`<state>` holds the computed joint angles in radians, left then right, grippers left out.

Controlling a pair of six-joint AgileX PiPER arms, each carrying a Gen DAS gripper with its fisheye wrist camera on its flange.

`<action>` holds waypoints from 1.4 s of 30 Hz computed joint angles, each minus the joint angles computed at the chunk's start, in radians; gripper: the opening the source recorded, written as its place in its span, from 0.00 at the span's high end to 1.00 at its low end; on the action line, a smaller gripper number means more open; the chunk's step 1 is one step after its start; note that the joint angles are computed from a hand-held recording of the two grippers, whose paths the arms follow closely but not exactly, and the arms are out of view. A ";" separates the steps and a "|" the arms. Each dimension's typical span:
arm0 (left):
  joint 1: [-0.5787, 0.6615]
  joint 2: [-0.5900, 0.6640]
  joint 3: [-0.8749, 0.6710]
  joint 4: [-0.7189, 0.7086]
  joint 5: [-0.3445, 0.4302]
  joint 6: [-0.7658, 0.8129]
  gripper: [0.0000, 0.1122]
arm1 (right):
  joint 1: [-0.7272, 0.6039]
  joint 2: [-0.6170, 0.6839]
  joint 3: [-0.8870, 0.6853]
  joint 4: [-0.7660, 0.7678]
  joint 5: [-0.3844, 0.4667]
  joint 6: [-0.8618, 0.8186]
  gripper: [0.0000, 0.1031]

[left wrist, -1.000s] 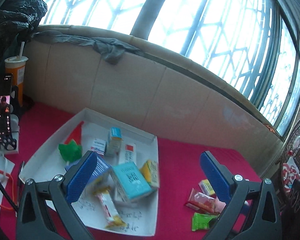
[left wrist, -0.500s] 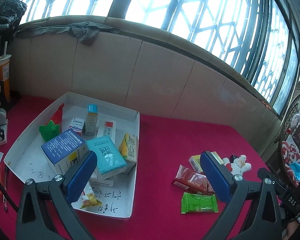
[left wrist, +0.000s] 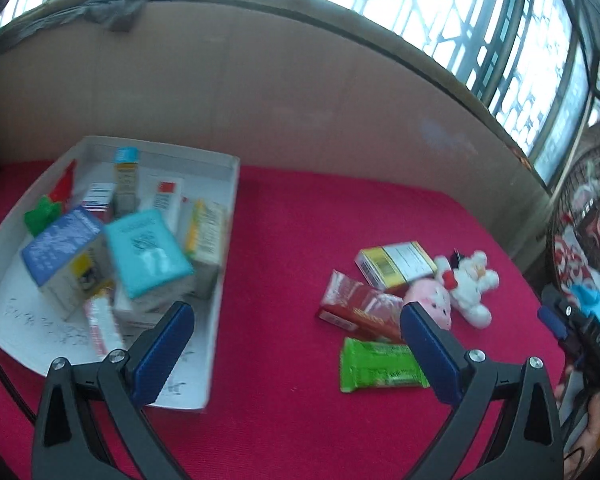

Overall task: Organize objects
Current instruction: 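Move both tools back over the remaining loose items, then grasp the red SEQUOIA box with the left tool while the right tool grasps the white plush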

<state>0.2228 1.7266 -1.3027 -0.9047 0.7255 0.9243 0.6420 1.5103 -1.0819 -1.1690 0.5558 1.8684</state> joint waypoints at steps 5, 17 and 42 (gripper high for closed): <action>-0.132 0.029 0.000 0.119 -0.077 -0.038 0.08 | -0.046 -0.021 0.040 0.017 -0.023 0.001 0.14; -0.376 0.212 -0.182 0.571 -0.170 -0.362 0.08 | -0.175 -0.017 0.080 0.121 -0.145 -0.093 0.14; -0.337 0.217 -0.133 0.399 -0.239 -0.247 0.22 | -0.233 0.382 -0.353 0.712 -0.053 -0.828 0.46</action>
<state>-0.1147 1.9439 -1.4361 -0.5057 0.4870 0.6777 0.4091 1.8920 -1.4352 -0.4574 0.5026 1.0401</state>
